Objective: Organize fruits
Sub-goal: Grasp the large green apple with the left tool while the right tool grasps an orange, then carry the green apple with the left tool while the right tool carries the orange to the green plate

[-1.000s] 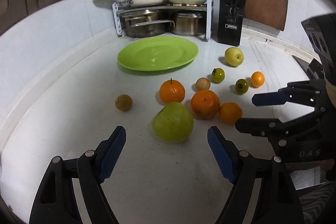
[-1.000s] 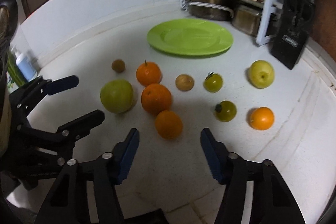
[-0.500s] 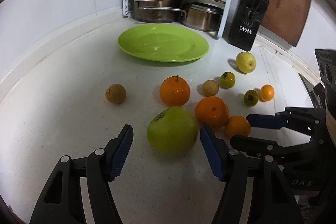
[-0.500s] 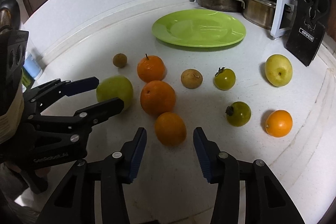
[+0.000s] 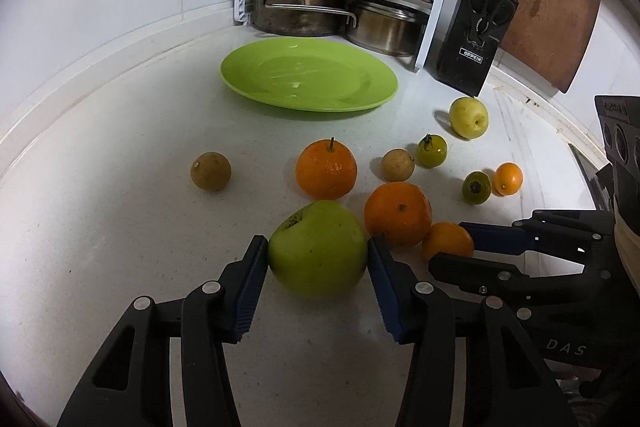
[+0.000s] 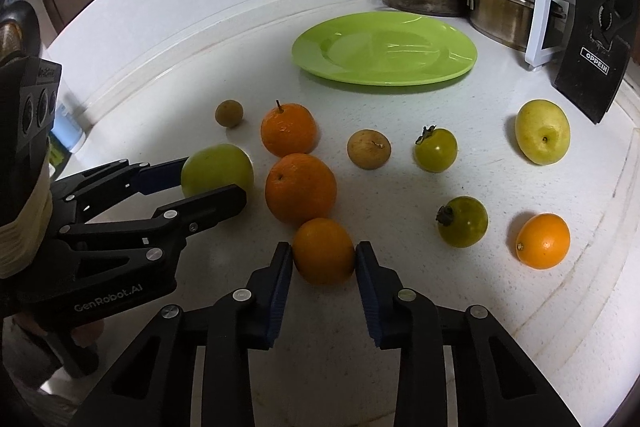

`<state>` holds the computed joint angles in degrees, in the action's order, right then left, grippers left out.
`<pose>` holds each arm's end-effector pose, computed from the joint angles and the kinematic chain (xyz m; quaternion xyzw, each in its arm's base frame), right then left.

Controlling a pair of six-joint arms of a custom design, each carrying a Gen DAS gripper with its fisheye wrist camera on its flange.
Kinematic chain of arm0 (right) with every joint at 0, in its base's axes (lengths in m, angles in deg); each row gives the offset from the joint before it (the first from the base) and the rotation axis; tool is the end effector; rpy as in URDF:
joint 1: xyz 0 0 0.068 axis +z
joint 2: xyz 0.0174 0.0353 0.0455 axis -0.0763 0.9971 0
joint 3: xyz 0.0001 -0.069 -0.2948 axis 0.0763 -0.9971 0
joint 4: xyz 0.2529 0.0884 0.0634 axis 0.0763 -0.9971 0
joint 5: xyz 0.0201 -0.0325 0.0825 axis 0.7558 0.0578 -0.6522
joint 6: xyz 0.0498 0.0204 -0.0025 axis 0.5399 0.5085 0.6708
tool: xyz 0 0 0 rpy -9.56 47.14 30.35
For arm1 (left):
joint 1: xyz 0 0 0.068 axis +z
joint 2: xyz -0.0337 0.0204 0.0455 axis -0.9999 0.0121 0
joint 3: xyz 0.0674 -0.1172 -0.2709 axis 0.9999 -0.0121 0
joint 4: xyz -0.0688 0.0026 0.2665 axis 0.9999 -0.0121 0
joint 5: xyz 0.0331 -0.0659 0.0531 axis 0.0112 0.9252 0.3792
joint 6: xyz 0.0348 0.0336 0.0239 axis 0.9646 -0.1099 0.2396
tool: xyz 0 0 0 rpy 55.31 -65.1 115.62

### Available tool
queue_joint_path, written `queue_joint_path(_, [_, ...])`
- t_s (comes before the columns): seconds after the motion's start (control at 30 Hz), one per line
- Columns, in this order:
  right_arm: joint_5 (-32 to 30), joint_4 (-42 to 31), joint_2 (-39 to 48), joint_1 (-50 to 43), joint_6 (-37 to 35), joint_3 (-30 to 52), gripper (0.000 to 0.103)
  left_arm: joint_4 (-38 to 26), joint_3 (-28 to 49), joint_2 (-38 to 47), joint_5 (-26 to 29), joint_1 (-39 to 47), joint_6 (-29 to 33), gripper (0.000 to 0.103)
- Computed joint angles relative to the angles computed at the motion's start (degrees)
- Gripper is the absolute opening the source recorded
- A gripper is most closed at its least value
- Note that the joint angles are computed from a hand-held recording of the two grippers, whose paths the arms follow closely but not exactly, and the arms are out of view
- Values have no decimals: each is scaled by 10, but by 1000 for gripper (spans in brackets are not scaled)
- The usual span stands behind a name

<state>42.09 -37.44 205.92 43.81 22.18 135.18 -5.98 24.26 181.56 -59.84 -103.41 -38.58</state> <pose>0.2432 0.2586 0.0600 -0.0194 0.9562 0.1033 0.2731 0.3013 -0.0852 0.0504 0.2186 0.9095 -0.1430 0.3233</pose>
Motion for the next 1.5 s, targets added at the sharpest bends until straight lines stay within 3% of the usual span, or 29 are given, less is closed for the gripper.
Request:
queue_joint_path(0.3, [15,0,-24,7,-3,-11,33,13,-28,-29,-19,-3,-7,50])
queue_joint_path(0.8, [62,-16,-121,-11,-46,-29,33,-19,-34,-137,-52,-30,-41,50])
queue_joint_path(1.13, [68,-3,-148,-65,-123,-19,33,-63,28,-154,-70,-48,-53,50])
queue_joint_path(1.5, [17,-33,-103,-145,-197,61,33,-133,159,-84,-66,-42,-32,50])
